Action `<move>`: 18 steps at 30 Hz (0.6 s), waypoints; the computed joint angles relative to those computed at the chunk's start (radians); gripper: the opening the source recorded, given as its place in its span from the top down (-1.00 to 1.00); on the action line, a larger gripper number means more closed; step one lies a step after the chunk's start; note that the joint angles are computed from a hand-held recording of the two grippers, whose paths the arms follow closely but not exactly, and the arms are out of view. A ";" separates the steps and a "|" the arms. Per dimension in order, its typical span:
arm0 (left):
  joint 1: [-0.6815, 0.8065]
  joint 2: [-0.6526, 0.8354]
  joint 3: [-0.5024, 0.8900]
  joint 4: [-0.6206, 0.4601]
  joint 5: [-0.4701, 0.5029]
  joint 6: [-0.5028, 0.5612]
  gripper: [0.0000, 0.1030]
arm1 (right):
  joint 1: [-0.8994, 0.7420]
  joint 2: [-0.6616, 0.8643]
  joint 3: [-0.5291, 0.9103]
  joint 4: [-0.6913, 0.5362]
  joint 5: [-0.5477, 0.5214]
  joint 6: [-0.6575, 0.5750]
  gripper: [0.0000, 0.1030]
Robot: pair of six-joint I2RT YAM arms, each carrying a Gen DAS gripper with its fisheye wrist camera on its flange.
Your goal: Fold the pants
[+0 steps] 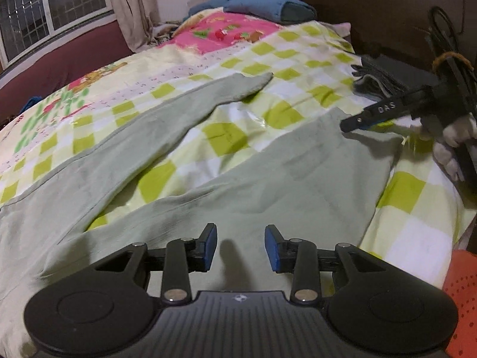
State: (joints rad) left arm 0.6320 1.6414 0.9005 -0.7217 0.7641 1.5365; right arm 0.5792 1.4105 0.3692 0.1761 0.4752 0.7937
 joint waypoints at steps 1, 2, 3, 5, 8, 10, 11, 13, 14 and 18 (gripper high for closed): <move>-0.013 -0.009 -0.011 0.014 -0.005 -0.015 0.03 | -0.007 0.004 0.017 -0.017 -0.010 -0.029 0.90; -0.031 -0.019 -0.024 0.031 -0.007 -0.034 0.03 | -0.020 0.001 0.018 -0.011 -0.028 -0.046 0.90; -0.043 -0.026 -0.032 0.043 -0.007 -0.047 0.02 | -0.026 -0.008 0.018 -0.008 -0.031 -0.060 0.90; -0.068 -0.043 -0.052 0.073 -0.002 -0.075 0.01 | -0.031 -0.043 0.004 0.008 -0.024 -0.076 0.92; -0.091 -0.047 -0.060 0.097 0.011 -0.105 0.00 | -0.047 -0.100 -0.012 0.004 -0.005 -0.047 0.93; -0.100 -0.043 -0.065 0.119 0.018 -0.127 -0.05 | -0.064 -0.114 -0.010 -0.011 0.023 -0.015 0.93; -0.106 -0.038 -0.069 0.138 0.019 -0.144 -0.07 | -0.073 -0.089 0.005 -0.023 0.047 -0.007 0.93; -0.122 -0.020 -0.088 0.199 0.016 -0.186 -0.10 | -0.109 -0.010 0.049 -0.035 0.041 -0.026 0.93; -0.135 -0.007 -0.102 0.244 -0.001 -0.214 -0.10 | -0.122 0.038 0.074 -0.039 0.035 -0.036 0.93; -0.135 0.036 -0.093 0.269 -0.022 -0.241 -0.11 | -0.108 0.136 0.172 -0.159 0.051 -0.038 0.85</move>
State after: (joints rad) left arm 0.4971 1.6770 0.8071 -0.4531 0.7425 1.2951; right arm 0.4708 1.5465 0.5413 0.0175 0.5257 0.7561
